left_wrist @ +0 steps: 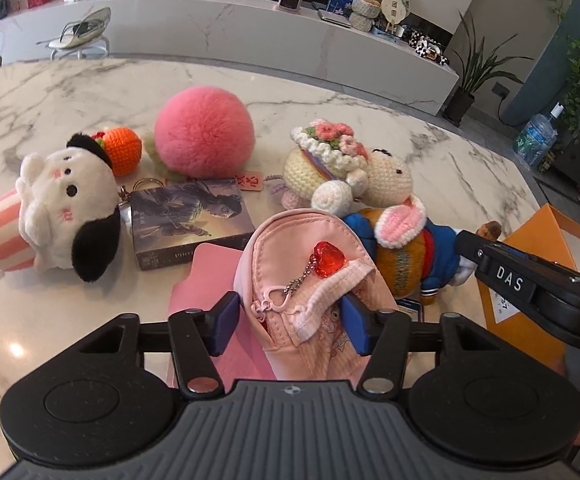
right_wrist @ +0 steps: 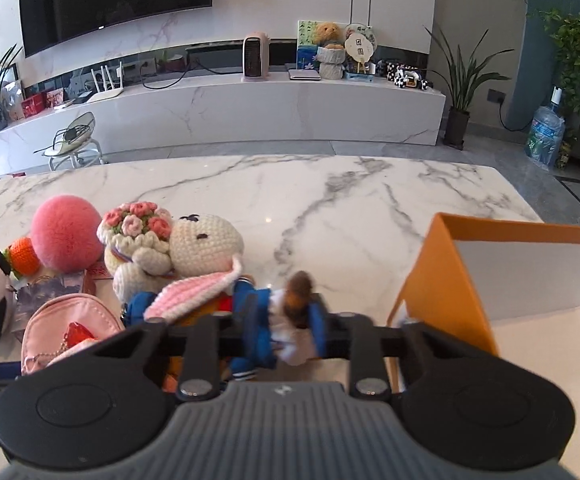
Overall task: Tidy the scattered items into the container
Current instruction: 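Grasp the pink backpack with the left tool while the right tool grasps the duck plush, then lift and carry the backpack and duck plush over the orange shoebox with both tools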
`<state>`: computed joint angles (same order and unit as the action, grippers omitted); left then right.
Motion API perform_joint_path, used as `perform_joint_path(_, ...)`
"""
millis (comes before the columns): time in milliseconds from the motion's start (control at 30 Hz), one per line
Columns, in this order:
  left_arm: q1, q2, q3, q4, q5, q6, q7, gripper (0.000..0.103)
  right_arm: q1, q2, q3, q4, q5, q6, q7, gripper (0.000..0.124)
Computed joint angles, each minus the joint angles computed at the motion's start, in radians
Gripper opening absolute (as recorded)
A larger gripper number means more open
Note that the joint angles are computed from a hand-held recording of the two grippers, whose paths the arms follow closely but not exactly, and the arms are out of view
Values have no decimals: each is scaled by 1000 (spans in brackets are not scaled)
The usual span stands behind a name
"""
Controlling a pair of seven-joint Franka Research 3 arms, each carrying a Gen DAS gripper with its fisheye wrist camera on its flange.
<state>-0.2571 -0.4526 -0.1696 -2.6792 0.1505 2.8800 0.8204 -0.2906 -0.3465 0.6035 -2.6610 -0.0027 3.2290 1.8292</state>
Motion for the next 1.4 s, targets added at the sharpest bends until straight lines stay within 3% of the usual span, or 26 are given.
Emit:
perform_joint_path(67,-27,-12,15,-3,-16,-5,21,53,43,-23,-35,-18,10,-6,-2,12)
perform_joint_path(267,-39,-86,-6,-27,-6,-26,25,40,271,-92,-219,-83,61,-10,-63,10)
perform_joint_path(400,-38,-145,-29,-43,14,-45,8,37,347,-154,-268,-119,93,-6,-102,9)
perform_joint_path(833,-61,-333,-71,-91,66,-128,-63,33,451,-397,-330,-235,169,-46,-143,9)
perform_joint_path(1233,-69,-400,-137,-66,138,-135,-135,33,465,-601,-358,-323,187,-24,-145,9)
perform_joint_path(1400,-57,-390,-169,-23,181,-124,-162,33,439,-645,-373,-323,191,6,-168,9)
